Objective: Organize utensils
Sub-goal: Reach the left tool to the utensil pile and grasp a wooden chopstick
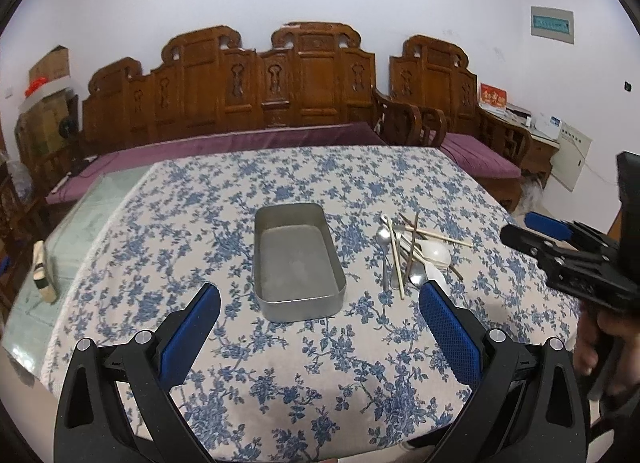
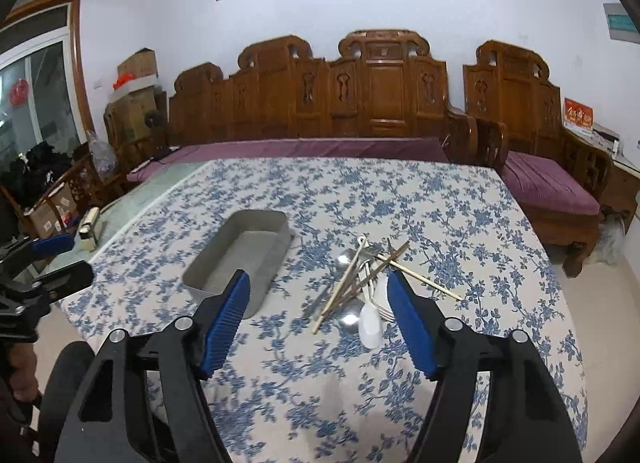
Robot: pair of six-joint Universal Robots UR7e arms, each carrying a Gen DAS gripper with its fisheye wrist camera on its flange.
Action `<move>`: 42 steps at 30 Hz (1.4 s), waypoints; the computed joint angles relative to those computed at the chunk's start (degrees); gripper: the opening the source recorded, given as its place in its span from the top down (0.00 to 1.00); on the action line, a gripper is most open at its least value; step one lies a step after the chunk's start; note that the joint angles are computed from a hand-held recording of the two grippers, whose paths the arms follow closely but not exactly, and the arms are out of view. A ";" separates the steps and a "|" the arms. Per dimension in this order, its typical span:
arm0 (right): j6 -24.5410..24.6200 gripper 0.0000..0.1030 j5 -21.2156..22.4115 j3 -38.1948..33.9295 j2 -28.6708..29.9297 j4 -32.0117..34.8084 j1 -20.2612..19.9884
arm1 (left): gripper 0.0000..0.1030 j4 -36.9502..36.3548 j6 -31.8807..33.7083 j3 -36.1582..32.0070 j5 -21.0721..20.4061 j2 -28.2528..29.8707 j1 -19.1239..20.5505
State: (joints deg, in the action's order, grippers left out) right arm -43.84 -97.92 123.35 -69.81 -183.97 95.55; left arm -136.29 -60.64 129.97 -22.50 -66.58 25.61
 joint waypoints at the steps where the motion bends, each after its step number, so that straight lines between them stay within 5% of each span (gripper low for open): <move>1: -0.37 0.36 -0.52 -0.89 0.91 0.18 -0.22 | 0.06 -1.69 1.69 -0.06 -0.33 0.45 0.56; 7: -0.45 0.51 -2.01 -4.79 4.91 3.02 -2.04 | 0.06 -4.25 6.95 -1.98 0.05 3.08 3.27; 23: -4.56 0.64 -6.25 -10.12 11.88 6.54 -7.56 | 0.06 -26.90 31.48 -8.39 -8.80 14.06 11.13; 30: -3.47 0.66 -5.72 -12.18 12.08 10.02 -8.96 | 0.06 -30.40 38.12 -13.76 -12.74 20.37 14.56; 42: -1.33 0.65 -4.59 -13.52 11.55 12.43 -9.62 | 0.39 -28.58 43.77 -23.72 -17.29 28.90 20.23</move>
